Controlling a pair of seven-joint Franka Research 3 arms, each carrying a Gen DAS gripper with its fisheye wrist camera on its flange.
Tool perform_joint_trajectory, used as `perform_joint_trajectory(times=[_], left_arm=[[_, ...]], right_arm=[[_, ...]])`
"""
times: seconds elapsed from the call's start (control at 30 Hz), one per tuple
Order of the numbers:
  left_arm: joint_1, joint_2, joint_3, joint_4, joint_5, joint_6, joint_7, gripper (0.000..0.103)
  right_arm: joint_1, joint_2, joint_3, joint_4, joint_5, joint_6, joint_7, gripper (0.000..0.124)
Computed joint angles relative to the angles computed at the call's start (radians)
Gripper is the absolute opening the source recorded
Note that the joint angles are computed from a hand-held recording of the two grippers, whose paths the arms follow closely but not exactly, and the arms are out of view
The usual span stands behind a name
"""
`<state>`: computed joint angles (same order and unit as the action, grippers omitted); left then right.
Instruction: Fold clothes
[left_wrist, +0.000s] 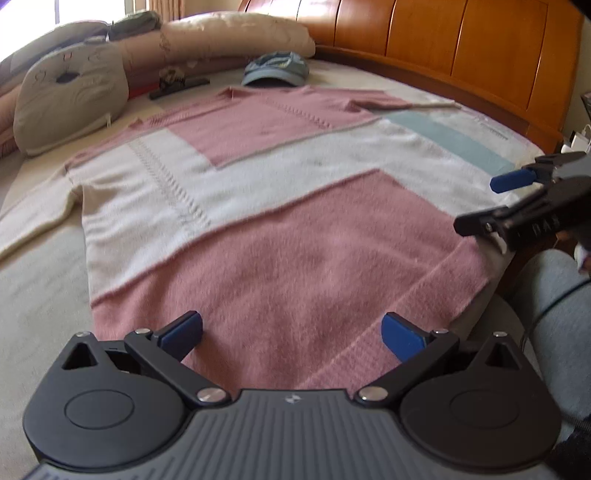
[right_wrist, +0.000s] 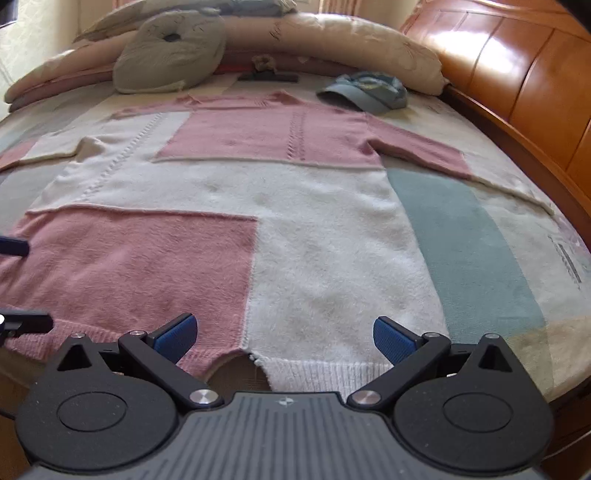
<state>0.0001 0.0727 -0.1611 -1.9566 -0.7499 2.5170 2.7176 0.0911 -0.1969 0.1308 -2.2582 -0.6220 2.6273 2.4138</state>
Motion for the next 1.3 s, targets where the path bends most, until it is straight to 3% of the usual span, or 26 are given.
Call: perform_joint_trajectory(times=[0.03, 0.2, 0.4, 0.47, 0.57, 0.7, 0.77, 0.9, 1.07, 1.2, 1.3], left_arm=[[0.004, -0.004, 0.001, -0.007, -0.016, -0.001, 0.019, 0.102], [0.025, 0.024, 0.013, 0.049, -0.062, -0.06, 0.043, 0.102], [0.032, 0.125, -0.029, 0.182, -0.041, 0.027, -0.011, 0.102], [0.048, 0.139, -0.049, 0.201, -0.048, 0.012, -0.004, 0.102], [0.065, 0.144, -0.058, 0.191, -0.041, -0.035, -0.008, 0.102], [0.069, 0.117, -0.06, 0.125, -0.034, -0.001, 0.019, 0.102], [0.069, 0.129, -0.054, 0.156, -0.02, -0.028, -0.004, 0.102], [0.066, 0.218, -0.057, 0.296, 0.019, -0.013, -0.131, 0.102], [0.052, 0.325, -0.077, 0.443, 0.156, -0.009, -0.314, 0.102], [0.069, 0.337, -0.105, 0.43, 0.211, -0.012, -0.372, 0.102], [0.105, 0.306, -0.141, 0.356, 0.187, 0.039, -0.292, 0.102]], right_arm=[[0.004, 0.009, -0.001, 0.006, 0.014, -0.027, -0.014, 0.103], [0.003, -0.022, -0.011, -0.034, 0.074, -0.009, -0.014, 0.103], [-0.014, 0.02, 0.011, 0.039, 0.006, 0.045, 0.041, 0.103], [-0.002, 0.046, 0.007, 0.062, 0.005, 0.059, 0.046, 0.103], [0.02, 0.075, -0.003, 0.078, 0.013, 0.075, 0.051, 0.103], [0.049, 0.084, -0.02, 0.065, 0.059, 0.042, 0.029, 0.103], [0.057, 0.078, -0.025, 0.059, 0.09, 0.002, 0.031, 0.103], [0.048, 0.043, -0.027, 0.029, 0.103, 0.029, 0.078, 0.103], [0.031, 0.042, -0.017, 0.043, 0.105, 0.06, 0.101, 0.103], [0.028, 0.067, -0.014, 0.071, 0.079, 0.065, 0.115, 0.103], [0.04, 0.085, -0.032, 0.07, 0.128, 0.069, 0.082, 0.103]])
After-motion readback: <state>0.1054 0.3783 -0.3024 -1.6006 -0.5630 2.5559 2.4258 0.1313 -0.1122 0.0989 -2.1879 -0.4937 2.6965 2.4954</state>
